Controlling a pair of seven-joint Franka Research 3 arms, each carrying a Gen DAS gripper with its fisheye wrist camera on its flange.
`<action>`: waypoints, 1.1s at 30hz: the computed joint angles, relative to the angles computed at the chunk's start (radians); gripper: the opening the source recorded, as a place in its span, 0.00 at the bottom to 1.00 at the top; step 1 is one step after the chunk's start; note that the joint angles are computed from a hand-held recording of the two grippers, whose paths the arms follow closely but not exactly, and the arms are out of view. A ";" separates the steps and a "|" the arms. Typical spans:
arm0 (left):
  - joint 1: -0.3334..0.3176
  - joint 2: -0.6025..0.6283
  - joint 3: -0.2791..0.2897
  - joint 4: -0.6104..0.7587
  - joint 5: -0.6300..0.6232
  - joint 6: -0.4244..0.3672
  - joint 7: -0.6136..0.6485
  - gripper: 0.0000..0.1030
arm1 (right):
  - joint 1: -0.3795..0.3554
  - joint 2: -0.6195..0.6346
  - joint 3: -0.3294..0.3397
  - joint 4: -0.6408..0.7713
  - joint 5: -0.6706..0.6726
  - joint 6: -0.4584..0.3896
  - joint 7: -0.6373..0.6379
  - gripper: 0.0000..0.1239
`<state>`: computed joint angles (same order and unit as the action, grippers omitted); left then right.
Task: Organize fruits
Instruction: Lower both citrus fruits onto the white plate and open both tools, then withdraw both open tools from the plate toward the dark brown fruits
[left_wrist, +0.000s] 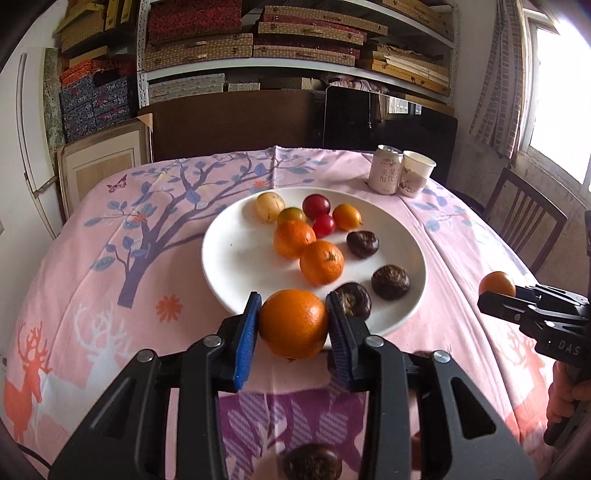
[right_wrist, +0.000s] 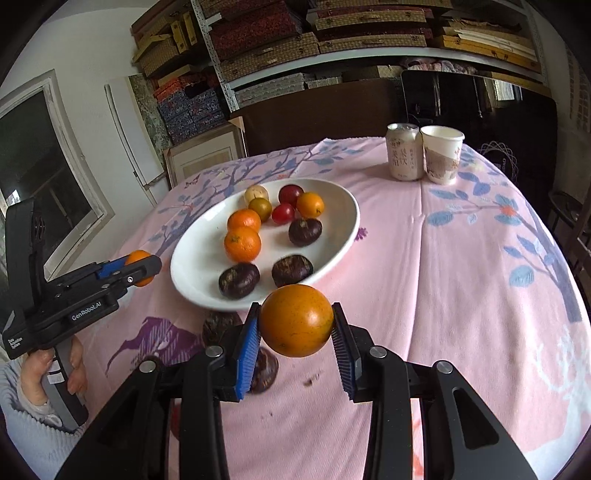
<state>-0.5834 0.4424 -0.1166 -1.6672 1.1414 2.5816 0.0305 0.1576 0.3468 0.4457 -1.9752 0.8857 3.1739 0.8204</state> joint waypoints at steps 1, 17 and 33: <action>0.008 0.015 0.000 0.022 -0.010 0.006 0.012 0.34 | 0.048 0.012 -0.049 0.029 -0.041 -0.003 0.038 0.30; -0.014 0.104 0.114 0.086 -0.083 0.148 0.008 0.71 | 0.058 0.244 -0.065 0.309 -0.267 -0.077 0.262 0.47; 0.017 -0.118 -0.028 -0.254 0.121 0.027 -0.321 0.95 | -0.334 0.161 0.332 -0.028 -0.267 0.180 0.273 0.68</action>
<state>-0.5662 0.3245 -0.1442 -1.9211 1.2619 2.6086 -0.2903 -0.1762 0.5078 0.7774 -2.0031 0.6182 3.3537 1.0933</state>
